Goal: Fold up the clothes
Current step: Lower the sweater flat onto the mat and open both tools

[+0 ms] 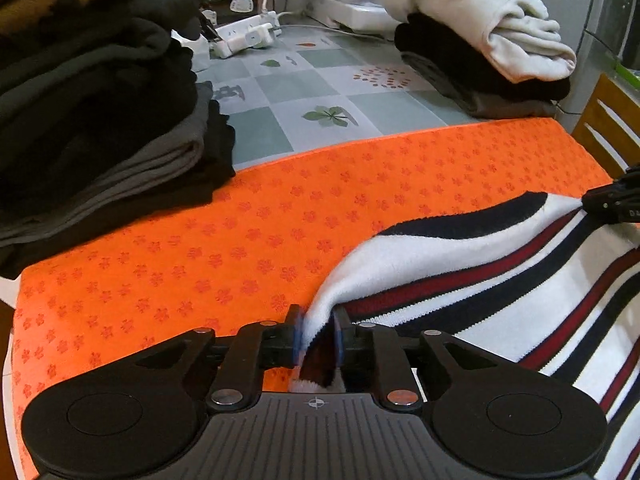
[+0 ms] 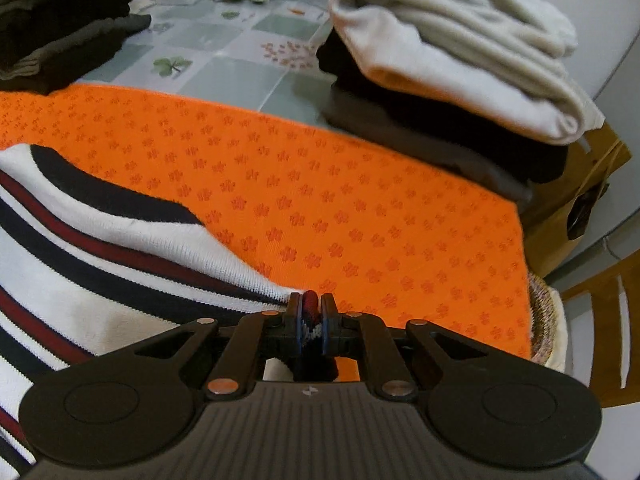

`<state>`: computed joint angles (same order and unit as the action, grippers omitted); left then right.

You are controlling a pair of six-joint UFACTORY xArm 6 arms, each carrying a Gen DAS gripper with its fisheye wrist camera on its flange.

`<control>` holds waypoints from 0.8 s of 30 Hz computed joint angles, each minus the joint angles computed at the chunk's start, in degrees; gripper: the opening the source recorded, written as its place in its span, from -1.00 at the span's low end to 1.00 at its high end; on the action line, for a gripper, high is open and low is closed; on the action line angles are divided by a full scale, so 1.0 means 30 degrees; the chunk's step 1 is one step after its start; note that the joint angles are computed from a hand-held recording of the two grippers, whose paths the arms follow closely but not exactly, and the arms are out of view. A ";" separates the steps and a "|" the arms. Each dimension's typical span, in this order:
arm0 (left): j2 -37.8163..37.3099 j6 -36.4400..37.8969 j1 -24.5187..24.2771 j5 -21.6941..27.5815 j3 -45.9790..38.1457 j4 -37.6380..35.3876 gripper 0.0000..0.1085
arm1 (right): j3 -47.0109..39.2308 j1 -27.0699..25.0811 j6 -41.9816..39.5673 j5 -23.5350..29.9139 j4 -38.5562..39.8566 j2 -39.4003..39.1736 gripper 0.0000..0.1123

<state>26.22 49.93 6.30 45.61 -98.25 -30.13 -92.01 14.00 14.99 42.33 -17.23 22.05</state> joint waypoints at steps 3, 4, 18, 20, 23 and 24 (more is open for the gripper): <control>0.0140 0.0339 0.0210 0.0616 -0.0532 -0.0936 -0.57 | 0.0339 -0.0191 0.0003 -0.0549 0.0272 -0.0293 -0.73; 0.0025 0.0310 0.0321 0.0715 -0.0562 -0.1273 -0.57 | 0.0419 -0.0206 0.0160 -0.0640 0.0246 -0.0411 -0.66; -0.4278 0.0291 0.2487 0.2293 0.1556 -0.3378 -0.50 | 0.3589 0.0605 0.1423 -0.0864 0.0756 -0.6300 -0.55; -0.5131 0.0644 0.2949 0.2699 0.2254 -0.3799 -0.48 | 0.4350 0.1013 0.1811 -0.0751 0.0466 -0.7497 -0.55; -0.6365 0.1098 0.3719 0.3540 0.3203 -0.4314 -0.40 | 0.5484 0.1732 0.2606 -0.0503 0.0102 -0.9271 -0.54; -0.6772 0.1234 0.3963 0.3797 0.3537 -0.4357 -0.39 | 0.5893 0.2031 0.2967 -0.0374 -0.0122 -0.9879 -0.54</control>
